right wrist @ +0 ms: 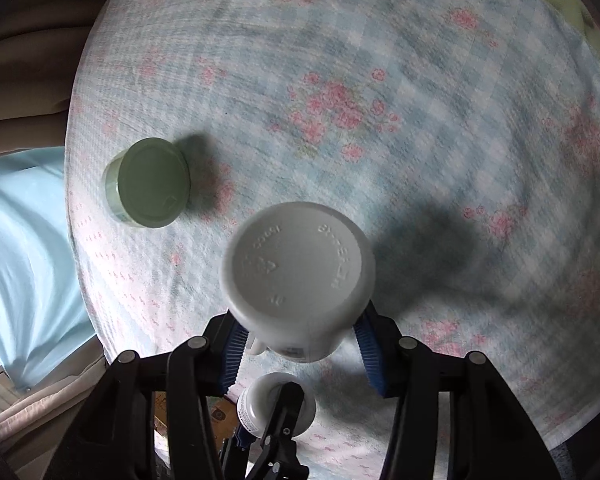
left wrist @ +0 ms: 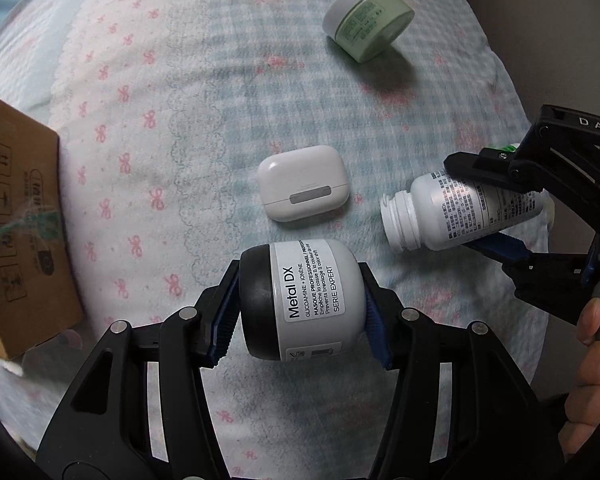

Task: Organize rigid objects
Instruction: 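Grasp the black-capped jar with the left tool while the right tool grasps the white pill bottle, then carry the black-capped jar and pill bottle into the box and open both tools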

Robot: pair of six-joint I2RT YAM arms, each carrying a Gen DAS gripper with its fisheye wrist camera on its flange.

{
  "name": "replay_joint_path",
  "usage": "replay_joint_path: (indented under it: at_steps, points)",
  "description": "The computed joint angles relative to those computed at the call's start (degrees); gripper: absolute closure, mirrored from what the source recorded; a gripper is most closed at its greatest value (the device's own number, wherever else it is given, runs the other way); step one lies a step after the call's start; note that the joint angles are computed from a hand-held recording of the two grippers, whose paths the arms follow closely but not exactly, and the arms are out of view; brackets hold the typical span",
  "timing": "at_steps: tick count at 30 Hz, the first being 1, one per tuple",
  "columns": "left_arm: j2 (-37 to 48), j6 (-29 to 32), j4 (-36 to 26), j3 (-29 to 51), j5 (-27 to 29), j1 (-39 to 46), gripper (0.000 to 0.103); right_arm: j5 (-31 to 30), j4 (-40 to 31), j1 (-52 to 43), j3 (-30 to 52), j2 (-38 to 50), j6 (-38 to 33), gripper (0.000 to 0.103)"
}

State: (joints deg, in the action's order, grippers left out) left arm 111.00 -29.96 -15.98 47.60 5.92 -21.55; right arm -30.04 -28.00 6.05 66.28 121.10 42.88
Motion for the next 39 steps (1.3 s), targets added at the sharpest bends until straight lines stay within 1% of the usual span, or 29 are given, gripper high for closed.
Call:
replay_joint_path:
  at_steps: [2,5,6,8,9,10,12,13,14,17,19,23,25,27,29,31,33,36,37,39]
  points:
    - [-3.03,0.74,-0.99,-1.15,-0.36,1.2,0.052,-0.09,-0.5,-0.57,-1.13,-2.3,-1.6,0.057]
    - [-9.37,-0.23,-3.6,-3.0,-1.15,1.14,0.052,1.32,-1.87,0.66,-2.7,-7.25,-4.3,0.057]
    - [-11.45,0.01,-4.7,-3.35,-1.34,1.63,0.052,1.53,-3.07,-0.45,-2.93,-8.49,-7.44,0.057]
    - [-15.94,-1.0,-6.6,-4.59,-2.02,1.07,0.052,2.21,-4.45,0.21,-4.68,-12.81,-10.44,0.057]
    - [-19.42,-2.88,-8.42,-5.66,-2.83,-0.71,0.052,2.45,-5.16,0.91,-5.2,-14.78,-11.51,0.057]
    - [-22.23,-2.78,-10.12,-6.38,-3.21,-0.41,0.052,2.95,-5.65,3.08,-5.88,-17.33,-10.98,0.057]
    - [-26.05,-3.94,-13.31,-6.23,-4.41,-0.81,0.052,2.98,-8.83,3.78,-6.44,-21.68,-13.95,0.057]
    - [-28.92,-4.18,-15.14,-6.82,-4.76,-0.47,0.052,2.97,-10.65,4.08,-6.53,-23.73,-15.49,0.057]
    - [-32.23,-4.32,-17.46,-7.24,-5.02,0.11,0.052,3.48,-10.1,6.36,-7.41,-25.12,-14.85,0.057]
    - [-43.45,-4.22,-25.35,-8.51,-5.73,2.66,0.052,4.14,-14.03,9.59,-7.63,-30.84,-17.67,0.057]
    - [-49.38,-3.56,-30.56,-8.36,-6.31,5.0,0.052,4.65,-15.2,11.72,-7.51,-32.53,-19.98,0.057]
    - [-58.97,-0.03,-40.9,-7.22,-6.0,13.27,0.052,4.54,-17.36,15.64,-7.4,-35.5,-22.74,0.057]
    - [-63.11,4.05,-45.32,-6.76,-4.88,19.82,0.052,4.39,-17.77,17.91,-7.5,-36.74,-22.53,0.057]
    - [-66.44,9.99,-49.35,-6.02,-2.97,28.18,0.052,4.49,-17.32,20.5,-7.57,-37.29,-21.71,0.057]
    - [-68.67,18.36,-52.73,-5.12,0.41,39.1,0.052,4.55,-16.97,23.13,-7.48,-37.96,-20.36,0.057]
    - [-69.63,28.89,-55.48,-4.4,4.75,51.89,0.052,4.81,-16.61,26.13,-7.16,-38.42,-18.28,0.057]
    - [-68.76,40.38,-57.62,-3.22,8.38,64.3,0.052,5.35,-16.41,29.53,-6.23,-38.54,-16.11,0.057]
    - [-63.98,56.56,-59.14,-0.87,13.32,80.74,0.052,7.33,-16.37,35.22,-3.6,-38.12,-12.61,0.057]
    - [-61.67,60.75,-59.29,0.16,14.64,84.91,0.052,8.28,-16.08,37.18,-2.59,-37.82,-11.2,0.057]
    - [-56.62,67.13,-59.14,2.71,16.71,91.07,0.052,9.95,-15.11,40.86,-0.42,-36.77,-8.07,0.057]
